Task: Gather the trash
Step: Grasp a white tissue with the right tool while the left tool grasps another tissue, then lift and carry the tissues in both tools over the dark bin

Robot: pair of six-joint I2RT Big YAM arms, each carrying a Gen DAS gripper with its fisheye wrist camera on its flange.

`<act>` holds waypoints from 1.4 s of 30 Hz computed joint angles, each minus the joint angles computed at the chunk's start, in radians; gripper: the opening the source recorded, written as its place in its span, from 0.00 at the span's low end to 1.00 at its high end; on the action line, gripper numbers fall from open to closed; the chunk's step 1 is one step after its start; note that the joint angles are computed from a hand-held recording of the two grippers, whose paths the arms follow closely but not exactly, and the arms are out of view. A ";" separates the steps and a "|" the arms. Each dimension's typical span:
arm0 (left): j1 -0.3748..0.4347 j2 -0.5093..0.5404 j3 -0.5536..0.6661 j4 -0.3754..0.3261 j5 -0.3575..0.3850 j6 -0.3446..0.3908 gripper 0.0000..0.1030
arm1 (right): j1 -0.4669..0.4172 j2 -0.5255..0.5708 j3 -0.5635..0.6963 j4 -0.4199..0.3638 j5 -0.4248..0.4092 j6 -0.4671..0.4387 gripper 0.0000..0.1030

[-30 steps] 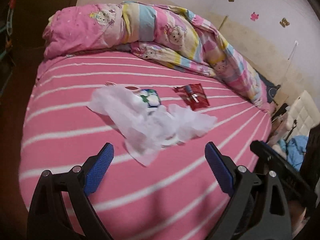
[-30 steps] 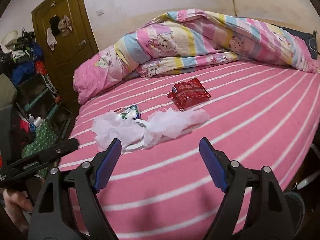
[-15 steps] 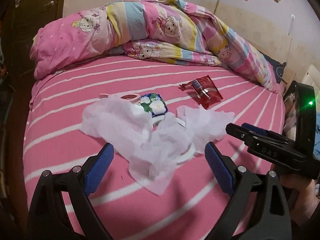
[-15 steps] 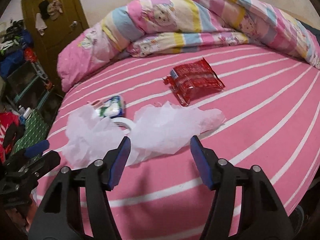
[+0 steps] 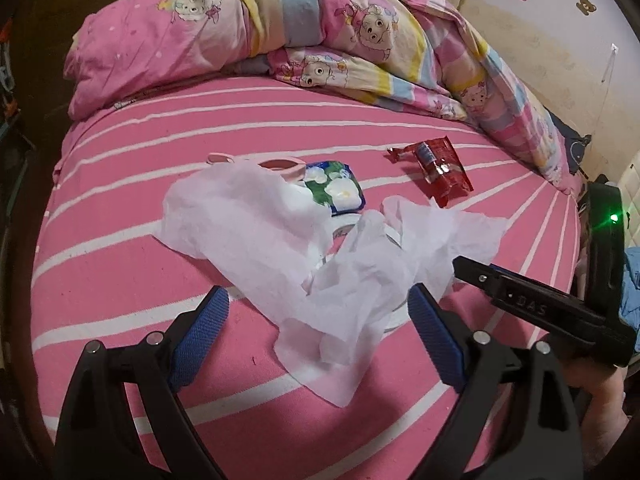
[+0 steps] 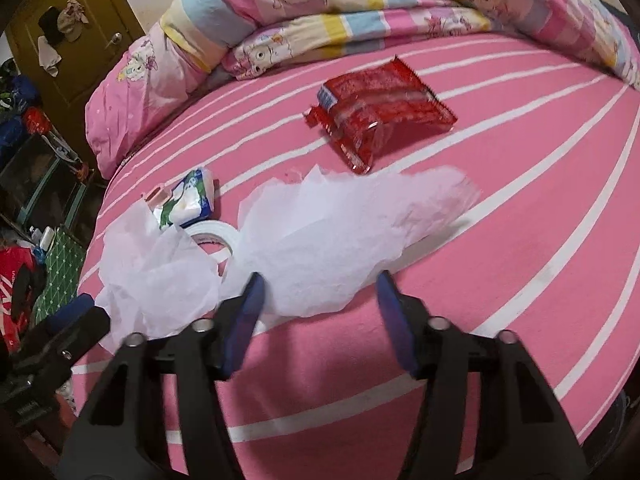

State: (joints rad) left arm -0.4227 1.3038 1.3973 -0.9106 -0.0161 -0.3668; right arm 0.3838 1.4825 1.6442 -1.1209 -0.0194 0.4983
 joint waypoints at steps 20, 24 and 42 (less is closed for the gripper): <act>-0.010 -0.027 0.012 0.070 0.116 -0.058 0.13 | -0.004 -0.122 -0.065 0.176 0.020 -0.076 0.02; -0.014 -0.039 0.011 0.112 0.137 -0.091 0.13 | 0.001 -0.159 -0.079 0.215 0.056 -0.089 0.02; -0.177 -0.043 0.037 0.288 0.174 -0.174 0.00 | 0.055 -0.367 -0.178 0.224 0.270 -0.178 0.02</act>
